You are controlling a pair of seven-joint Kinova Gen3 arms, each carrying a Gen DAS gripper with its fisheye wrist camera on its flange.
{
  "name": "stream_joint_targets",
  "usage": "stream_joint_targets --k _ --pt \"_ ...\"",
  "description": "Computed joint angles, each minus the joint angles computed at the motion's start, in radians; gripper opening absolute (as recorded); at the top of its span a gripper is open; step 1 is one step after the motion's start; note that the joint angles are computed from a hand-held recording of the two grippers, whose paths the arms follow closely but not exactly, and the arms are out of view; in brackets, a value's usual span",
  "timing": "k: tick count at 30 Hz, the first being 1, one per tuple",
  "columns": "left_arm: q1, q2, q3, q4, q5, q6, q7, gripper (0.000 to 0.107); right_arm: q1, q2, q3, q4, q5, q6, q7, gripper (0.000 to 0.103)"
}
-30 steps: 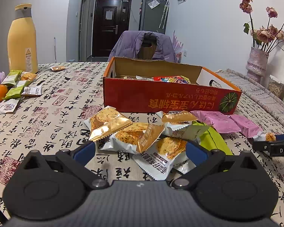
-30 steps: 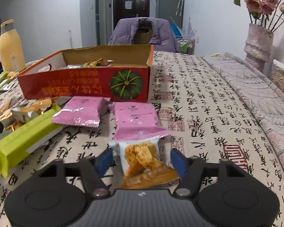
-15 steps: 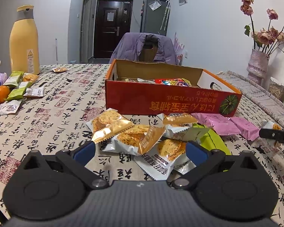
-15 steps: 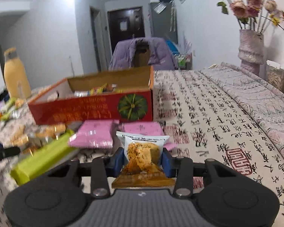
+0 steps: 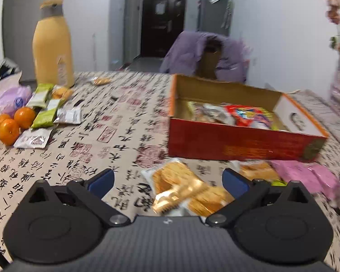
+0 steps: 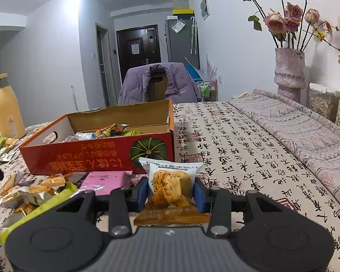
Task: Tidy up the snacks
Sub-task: 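Grasp a white cracker packet with the left gripper while the right holds its packet, then carry both cracker packets into the box and open both grippers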
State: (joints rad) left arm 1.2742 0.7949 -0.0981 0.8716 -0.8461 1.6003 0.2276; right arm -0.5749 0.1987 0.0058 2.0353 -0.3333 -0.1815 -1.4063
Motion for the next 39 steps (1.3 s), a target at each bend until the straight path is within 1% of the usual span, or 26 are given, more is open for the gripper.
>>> stream_joint_targets --k 3,6,7,9,11,12,13,14,15,16,18,19,21,27,30,33,37,39 --pt "-0.049 -0.019 0.014 0.013 0.045 -0.020 0.004 0.103 0.047 0.006 -0.048 -0.008 0.046 0.018 -0.040 0.041" --pt "-0.080 -0.013 0.021 -0.002 0.068 -0.025 -0.019 0.101 0.043 0.008 -0.044 -0.007 0.065 0.017 -0.055 0.041" --pt "-0.088 -0.005 0.021 -0.019 0.076 -0.018 -0.030 0.098 0.037 0.009 -0.039 -0.006 0.066 0.015 -0.056 0.041" --pt "-0.101 0.004 0.020 -0.038 0.095 -0.017 -0.043 0.091 0.021 0.010 -0.023 -0.004 0.060 0.013 -0.051 0.041" --pt "-0.116 0.000 0.022 -0.034 0.119 -0.036 -0.040 0.081 0.008 0.012 -0.011 -0.004 0.055 0.012 -0.043 0.041" --pt "-0.122 -0.006 0.023 -0.023 0.132 -0.051 -0.030 0.079 0.007 0.011 -0.011 -0.003 0.055 0.011 -0.042 0.041" --pt "-0.127 -0.012 0.024 -0.012 0.143 -0.066 -0.019 0.073 0.007 0.011 -0.011 -0.001 0.056 0.010 -0.041 0.041" --pt "-0.132 -0.023 0.025 0.010 0.151 -0.090 -0.004 0.062 0.004 0.011 -0.010 0.000 0.055 0.008 -0.039 0.041" --pt "-0.135 -0.035 0.027 0.036 0.158 -0.115 0.013 0.057 0.003 0.011 -0.011 0.002 0.055 0.005 -0.037 0.041" --pt "-0.136 -0.041 0.027 0.050 0.161 -0.125 0.026 0.053 0.005 0.010 -0.014 0.004 0.057 0.002 -0.037 0.041" --pt "-0.132 -0.041 0.026 0.054 0.158 -0.116 0.037 0.044 0.009 0.010 -0.020 0.006 0.061 -0.001 -0.035 0.041" --pt "-0.130 -0.048 0.027 0.069 0.153 -0.128 0.046 0.042 0.006 0.009 -0.018 0.008 0.059 -0.002 -0.031 0.041" --pt "-0.124 -0.066 0.028 0.102 0.142 -0.151 0.068 0.042 -0.004 0.009 -0.010 0.009 0.050 -0.004 -0.019 0.041" --pt "-0.096 -0.071 0.033 0.112 0.098 -0.131 0.091 0.041 -0.025 0.005 0.000 0.018 0.015 -0.019 0.018 0.041" --pt "-0.075 -0.062 0.032 0.091 0.070 -0.098 0.076 0.041 -0.012 0.003 -0.017 0.022 0.019 -0.026 0.022 0.041" --pt "-0.047 -0.055 0.023 0.076 0.029 -0.074 0.065 0.041 0.021 -0.002 -0.055 0.026 0.058 -0.031 0.007 0.041" --pt "-0.012 -0.042 0.008 0.040 -0.035 -0.043 0.029 0.041 -0.023 -0.027 -0.026 0.040 0.024 -0.047 0.078 0.041" --pt "-0.002 -0.031 0.000 0.010 -0.062 -0.030 -0.004 0.041 -0.017 -0.039 -0.037 0.035 0.019 -0.040 0.098 0.041"
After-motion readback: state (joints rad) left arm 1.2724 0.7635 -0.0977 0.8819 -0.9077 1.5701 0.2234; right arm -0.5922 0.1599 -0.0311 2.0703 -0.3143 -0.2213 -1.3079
